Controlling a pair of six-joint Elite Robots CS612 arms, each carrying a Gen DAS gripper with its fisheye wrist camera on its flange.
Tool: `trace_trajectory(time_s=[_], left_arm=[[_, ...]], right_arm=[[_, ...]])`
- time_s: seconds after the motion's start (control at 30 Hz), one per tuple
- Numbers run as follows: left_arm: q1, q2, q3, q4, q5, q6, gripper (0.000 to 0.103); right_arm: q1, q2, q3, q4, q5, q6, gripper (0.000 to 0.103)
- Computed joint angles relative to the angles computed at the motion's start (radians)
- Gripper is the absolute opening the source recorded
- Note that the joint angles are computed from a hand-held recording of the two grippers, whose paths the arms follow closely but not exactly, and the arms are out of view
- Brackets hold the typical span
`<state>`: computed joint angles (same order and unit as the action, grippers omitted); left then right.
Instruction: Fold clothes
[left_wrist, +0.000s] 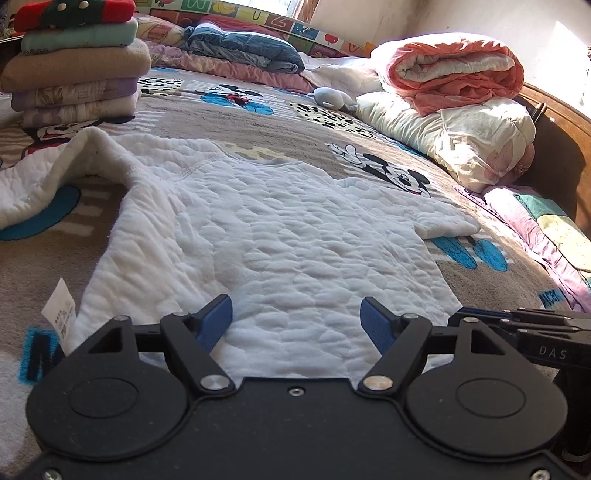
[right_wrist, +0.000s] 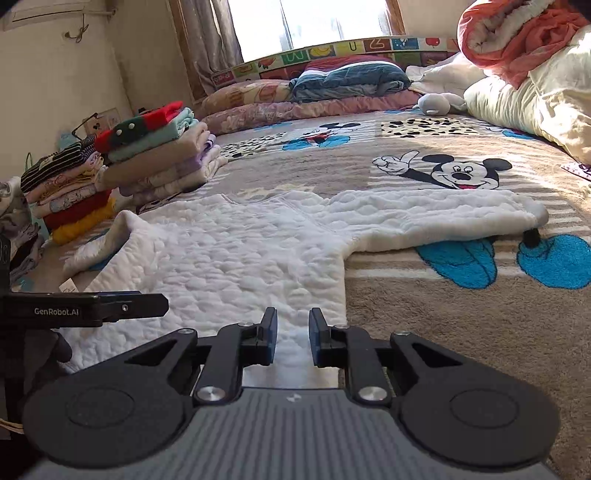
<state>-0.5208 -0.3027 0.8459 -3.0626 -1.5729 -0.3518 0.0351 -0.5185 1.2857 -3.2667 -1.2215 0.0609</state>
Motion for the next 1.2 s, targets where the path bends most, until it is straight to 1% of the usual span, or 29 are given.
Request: trace_trajectory(time_s=[0.07, 0.17, 0.23, 0.33, 0.43, 0.53, 0.6, 0.63, 0.67, 0.7, 0.73, 0.77, 0.8, 0.83, 0.87, 0.9, 0.93, 0.97, 1.0, 1.1, 1.17, 1.2], left_arm=[[-0.013, -0.017, 0.025, 0.021, 0.038, 0.037, 0.076], [-0.036, -0.052, 0.081, 0.04, 0.113, 0.124, 0.076], [-0.046, -0.066, 0.111, 0.043, 0.144, 0.161, 0.076], [-0.051, -0.095, 0.17, 0.03, 0.156, 0.167, 0.076], [-0.056, -0.128, 0.236, 0.012, 0.162, 0.165, 0.076], [-0.063, -0.161, 0.302, -0.011, 0.187, 0.194, 0.077], [-0.067, -0.182, 0.345, -0.042, 0.207, 0.213, 0.077], [-0.069, -0.193, 0.372, -0.102, 0.233, 0.198, 0.075], [-0.067, -0.2, 0.39, -0.167, 0.235, 0.176, 0.075], [-0.064, -0.205, 0.4, -0.214, 0.233, 0.155, 0.075], [-0.062, -0.206, 0.401, -0.249, 0.242, 0.141, 0.075], [-0.06, -0.204, 0.393, -0.256, 0.252, 0.138, 0.075], [-0.058, -0.202, 0.386, -0.263, 0.261, 0.135, 0.075], [-0.056, -0.198, 0.376, -0.235, 0.282, 0.112, 0.075], [-0.055, -0.195, 0.367, -0.206, 0.303, 0.087, 0.075], [-0.053, -0.191, 0.357, -0.175, 0.322, 0.062, 0.072], [-0.051, -0.188, 0.346, -0.144, 0.341, 0.036, 0.06], [-0.048, -0.183, 0.335, -0.116, 0.36, 0.011, 0.06], [-0.045, -0.182, 0.337, -0.129, 0.36, 0.011, 0.06], [-0.037, -0.169, 0.307, -0.064, 0.382, -0.012, 0.061], [-0.021, -0.157, 0.287, -0.031, 0.329, -0.103, 0.06], [-0.013, -0.151, 0.277, -0.016, 0.301, -0.148, 0.055]], right_arm=[[0.005, -0.015, 0.03, 0.027, -0.017, -0.003, 0.021], [0.005, -0.027, 0.083, -0.045, -0.026, 0.044, 0.022], [0.006, -0.034, 0.115, -0.089, -0.032, 0.071, 0.025], [0.004, -0.041, 0.16, -0.149, -0.035, 0.114, 0.026], [-0.002, -0.043, 0.196, -0.217, -0.017, 0.158, 0.027], [-0.008, -0.04, 0.224, -0.285, 0.001, 0.186, 0.027], [-0.007, -0.041, 0.235, -0.321, -0.008, 0.204, 0.028], [-0.005, -0.041, 0.239, -0.34, -0.015, 0.211, 0.028], [-0.002, -0.04, 0.238, -0.362, -0.019, 0.208, 0.028], [0.0, -0.038, 0.236, -0.383, -0.017, 0.198, 0.03], [0.002, -0.037, 0.234, -0.403, -0.014, 0.187, 0.03], [0.003, -0.035, 0.232, -0.419, -0.008, 0.177, 0.03], [0.004, -0.034, 0.229, -0.424, 0.003, 0.167, 0.033], [0.005, -0.033, 0.225, -0.421, 0.015, 0.159, 0.035], [0.005, -0.032, 0.221, -0.416, 0.029, 0.157, 0.036], [0.006, -0.03, 0.215, -0.41, 0.044, 0.16, 0.036], [0.007, -0.028, 0.209, -0.405, 0.057, 0.16, 0.036], [0.01, -0.026, 0.203, -0.403, 0.064, 0.154, 0.036], [0.012, -0.024, 0.197, -0.402, 0.073, 0.145, 0.036], [0.019, -0.013, 0.176, -0.386, 0.111, 0.132, 0.038], [0.024, -0.005, 0.159, -0.364, 0.135, 0.119, 0.039], [0.027, 0.0, 0.149, -0.348, 0.147, 0.11, 0.04]])
